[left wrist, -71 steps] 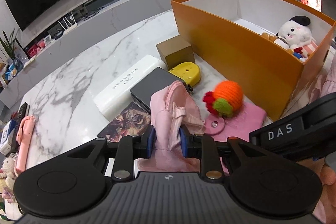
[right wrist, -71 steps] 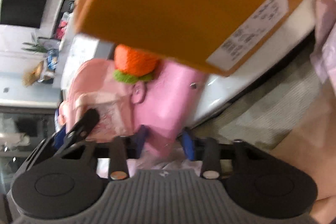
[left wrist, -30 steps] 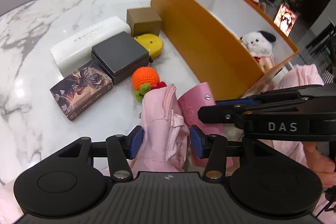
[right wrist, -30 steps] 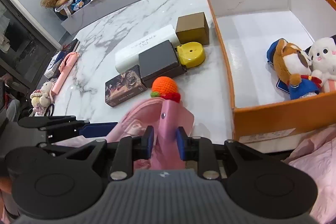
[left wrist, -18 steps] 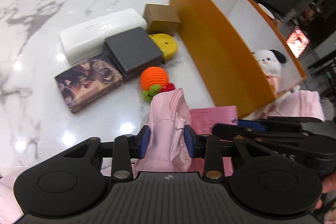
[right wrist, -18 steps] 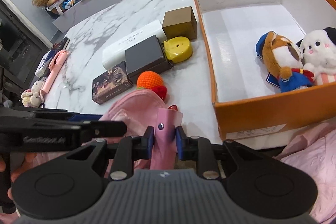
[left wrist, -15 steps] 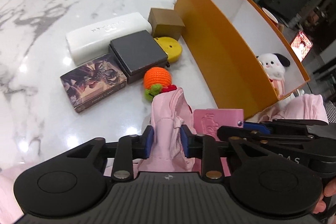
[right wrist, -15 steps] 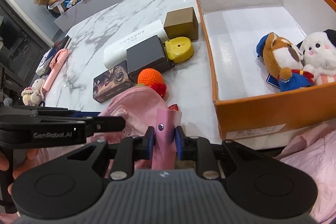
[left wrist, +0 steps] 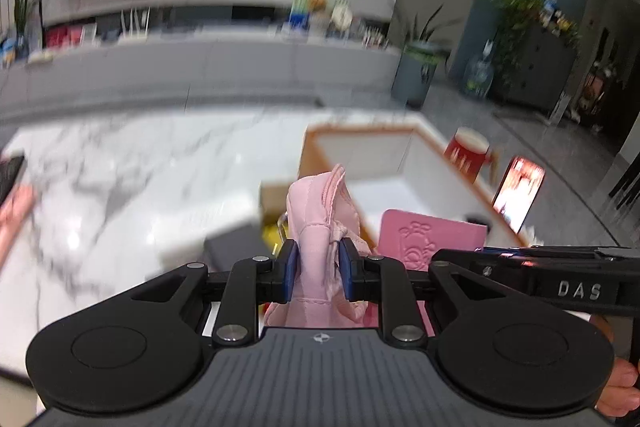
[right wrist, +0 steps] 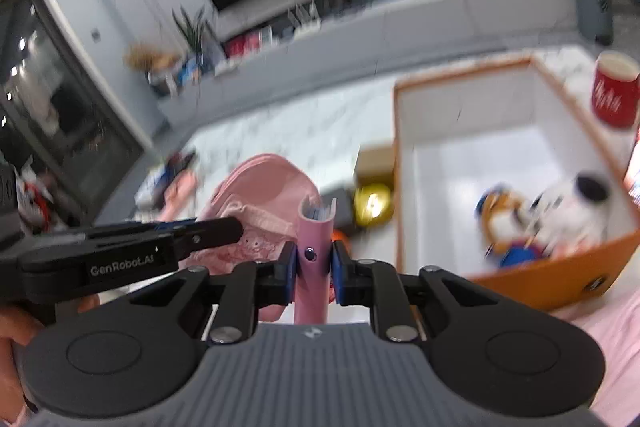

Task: Organize objects
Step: 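Lower both pink items into the orange shoebox beside the plushes and release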

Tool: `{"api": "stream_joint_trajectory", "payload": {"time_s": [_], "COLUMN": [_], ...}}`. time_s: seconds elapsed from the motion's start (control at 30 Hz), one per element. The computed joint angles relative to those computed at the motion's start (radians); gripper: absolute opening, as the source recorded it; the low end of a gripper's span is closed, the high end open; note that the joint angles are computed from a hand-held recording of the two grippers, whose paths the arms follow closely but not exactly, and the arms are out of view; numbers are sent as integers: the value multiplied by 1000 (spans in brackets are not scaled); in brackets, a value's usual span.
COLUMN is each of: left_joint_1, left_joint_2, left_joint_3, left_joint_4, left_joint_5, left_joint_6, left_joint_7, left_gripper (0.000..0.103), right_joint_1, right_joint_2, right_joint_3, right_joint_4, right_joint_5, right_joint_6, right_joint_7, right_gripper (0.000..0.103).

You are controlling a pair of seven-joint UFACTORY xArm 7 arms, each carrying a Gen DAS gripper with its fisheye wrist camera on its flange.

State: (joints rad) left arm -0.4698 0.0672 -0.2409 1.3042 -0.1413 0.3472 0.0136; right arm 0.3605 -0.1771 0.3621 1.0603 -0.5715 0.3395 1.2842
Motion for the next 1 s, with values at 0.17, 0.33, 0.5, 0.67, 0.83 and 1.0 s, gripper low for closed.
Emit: {"api": "stream_joint_trajectory", "payload": {"time_s": [0.17, 0.33, 0.5, 0.67, 0.83, 1.0], "left_joint_1": [-51, -177, -240, -278, -249, -286], "left_joint_2": [86, 207, 297, 328, 335, 385], "left_joint_3": [-2, 73, 94, 108, 70, 117], "left_joint_4": [113, 255, 346, 386, 391, 457], "left_joint_5": [122, 392, 491, 573, 475, 500], "left_joint_6": [-31, 36, 120, 150, 130, 185], "left_joint_7": [-112, -280, -313, -350, -323, -370], "left_gripper": [25, 25, 25, 25, 24, 23], "right_joint_1": [-99, -162, -143, -110, -99, -86], "right_joint_2": [-97, -87, -21, 1, -19, -45], "right_joint_3": [26, 31, -25, -105, -143, -174], "right_joint_4": [-34, -25, -16, -79, -131, -166], "right_joint_5": [-89, -104, -67, 83, 239, 373], "right_joint_6": [-1, 41, 61, -45, -112, -159], "right_joint_7": [100, 118, 65, -22, -138, -242], "right_gripper": [19, 19, 19, 19, 19, 19]}}
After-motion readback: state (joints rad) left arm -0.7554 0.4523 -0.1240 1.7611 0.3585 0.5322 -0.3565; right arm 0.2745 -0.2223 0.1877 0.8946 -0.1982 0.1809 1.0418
